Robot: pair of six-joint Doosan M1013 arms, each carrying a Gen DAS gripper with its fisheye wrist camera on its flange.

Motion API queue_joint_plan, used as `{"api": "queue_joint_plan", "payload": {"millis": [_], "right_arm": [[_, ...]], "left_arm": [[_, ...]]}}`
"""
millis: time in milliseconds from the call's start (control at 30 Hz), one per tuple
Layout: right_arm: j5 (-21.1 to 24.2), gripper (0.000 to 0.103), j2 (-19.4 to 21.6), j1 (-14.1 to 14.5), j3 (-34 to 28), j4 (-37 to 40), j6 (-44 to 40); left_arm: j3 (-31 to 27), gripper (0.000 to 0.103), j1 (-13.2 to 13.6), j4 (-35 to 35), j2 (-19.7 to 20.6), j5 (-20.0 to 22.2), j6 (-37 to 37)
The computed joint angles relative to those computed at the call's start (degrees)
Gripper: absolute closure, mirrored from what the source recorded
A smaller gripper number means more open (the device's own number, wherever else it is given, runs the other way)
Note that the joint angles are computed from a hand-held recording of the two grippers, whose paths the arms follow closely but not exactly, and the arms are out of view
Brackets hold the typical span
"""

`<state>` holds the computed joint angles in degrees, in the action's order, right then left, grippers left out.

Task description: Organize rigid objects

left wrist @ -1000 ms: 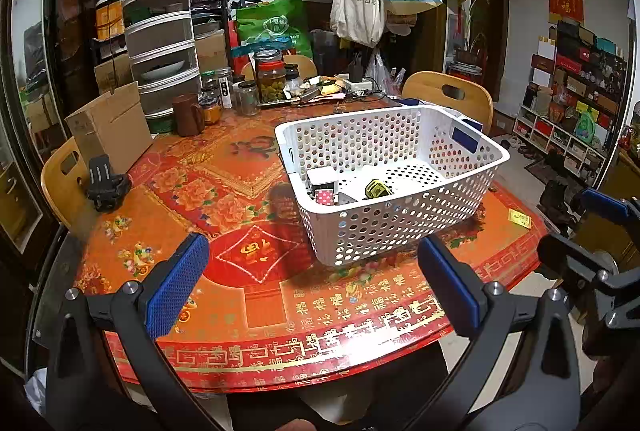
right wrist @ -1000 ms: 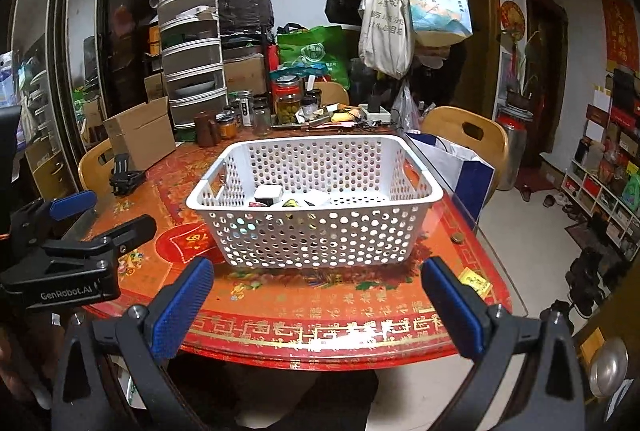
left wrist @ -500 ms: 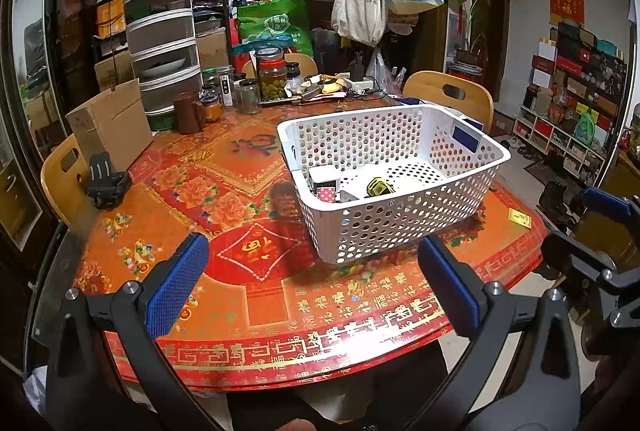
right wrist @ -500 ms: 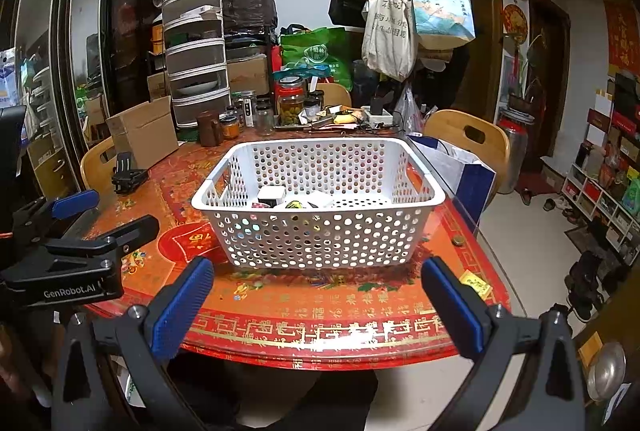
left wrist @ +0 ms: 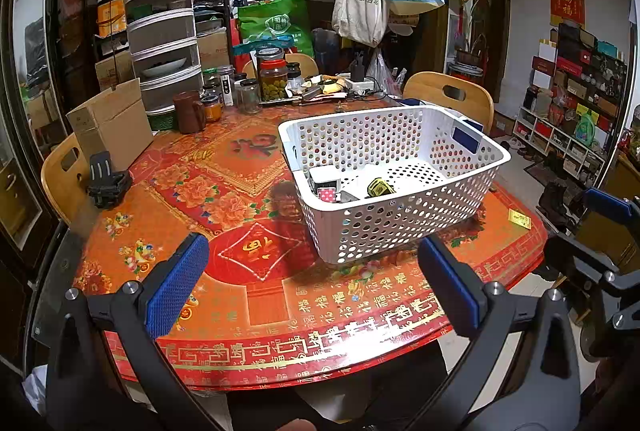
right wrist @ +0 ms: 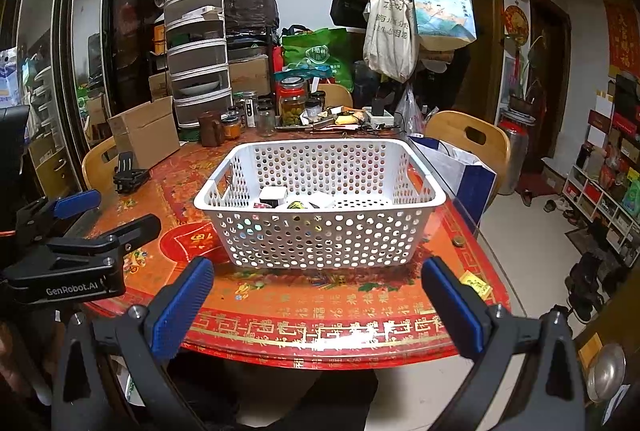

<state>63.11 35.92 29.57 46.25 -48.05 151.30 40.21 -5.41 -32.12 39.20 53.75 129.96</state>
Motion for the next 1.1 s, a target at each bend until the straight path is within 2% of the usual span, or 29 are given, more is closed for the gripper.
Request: {"api": "queue_joint_plan", "payload": {"millis": [1100], "right_arm": [[0.31,0.000,0.32,0.19,-0.85,0.38,-0.93]], "left_arm": [[0.88,0.000,-0.42,0.44,-0.38,-0.60,-0.20]]}}
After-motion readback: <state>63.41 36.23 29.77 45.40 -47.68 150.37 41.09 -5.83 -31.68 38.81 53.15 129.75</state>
